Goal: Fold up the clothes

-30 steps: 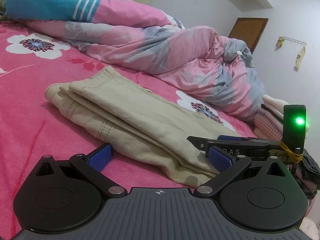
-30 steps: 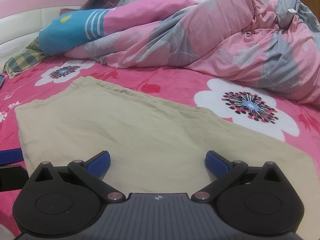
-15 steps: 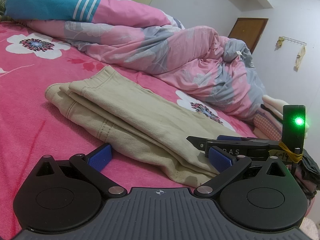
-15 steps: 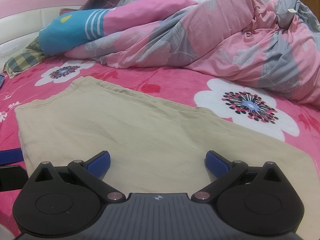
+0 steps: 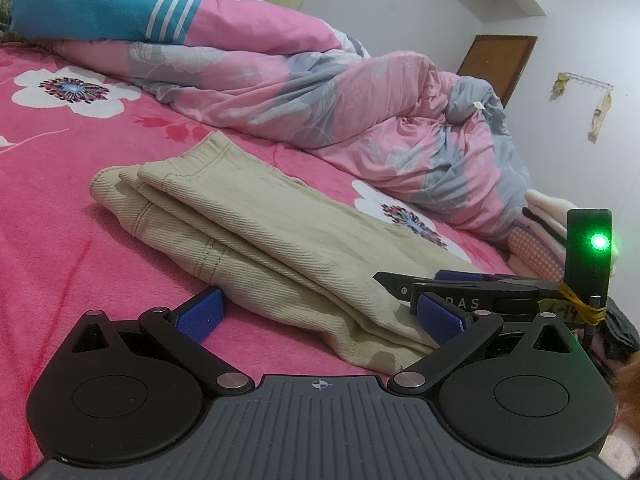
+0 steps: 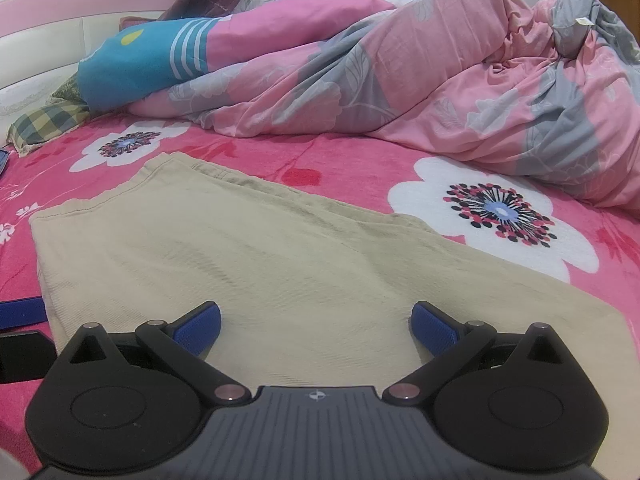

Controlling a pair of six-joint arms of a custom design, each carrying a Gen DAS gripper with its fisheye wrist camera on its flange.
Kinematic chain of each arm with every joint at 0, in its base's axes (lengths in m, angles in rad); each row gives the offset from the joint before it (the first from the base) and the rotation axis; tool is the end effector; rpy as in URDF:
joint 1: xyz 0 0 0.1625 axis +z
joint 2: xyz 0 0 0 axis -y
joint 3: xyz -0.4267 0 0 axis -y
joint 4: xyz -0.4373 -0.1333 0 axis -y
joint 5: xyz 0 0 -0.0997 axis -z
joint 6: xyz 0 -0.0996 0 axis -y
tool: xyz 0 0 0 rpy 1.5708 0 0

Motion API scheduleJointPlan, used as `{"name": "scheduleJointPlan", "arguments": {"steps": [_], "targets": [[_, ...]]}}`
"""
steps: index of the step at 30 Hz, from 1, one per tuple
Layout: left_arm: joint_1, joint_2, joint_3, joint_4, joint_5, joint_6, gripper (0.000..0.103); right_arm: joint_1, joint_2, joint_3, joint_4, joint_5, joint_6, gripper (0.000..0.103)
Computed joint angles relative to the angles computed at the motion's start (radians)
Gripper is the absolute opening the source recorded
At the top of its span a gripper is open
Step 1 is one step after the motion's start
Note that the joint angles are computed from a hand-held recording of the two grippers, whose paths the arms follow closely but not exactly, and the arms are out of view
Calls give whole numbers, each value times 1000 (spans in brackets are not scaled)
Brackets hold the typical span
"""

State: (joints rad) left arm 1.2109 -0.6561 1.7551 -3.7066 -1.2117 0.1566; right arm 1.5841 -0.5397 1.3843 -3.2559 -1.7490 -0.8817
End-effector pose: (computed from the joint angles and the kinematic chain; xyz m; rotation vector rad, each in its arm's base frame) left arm -0.0777 -0.6843 0.0716 0.3912 2.5024 -1.4761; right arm 0.1262 -0.7944 0.0637 0.9850 -2.2812 0.9132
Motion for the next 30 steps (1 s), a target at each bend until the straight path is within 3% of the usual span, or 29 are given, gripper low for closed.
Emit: {"name": "scheduleJointPlan", "arguments": {"steps": [24,30], "targets": [[-6,3,0,0,13,-3,103,-5,1,-1,6,15,10,103],[-5,3,-1,1,13,-3,103,6,7,4,-23,-19,15,103]]}}
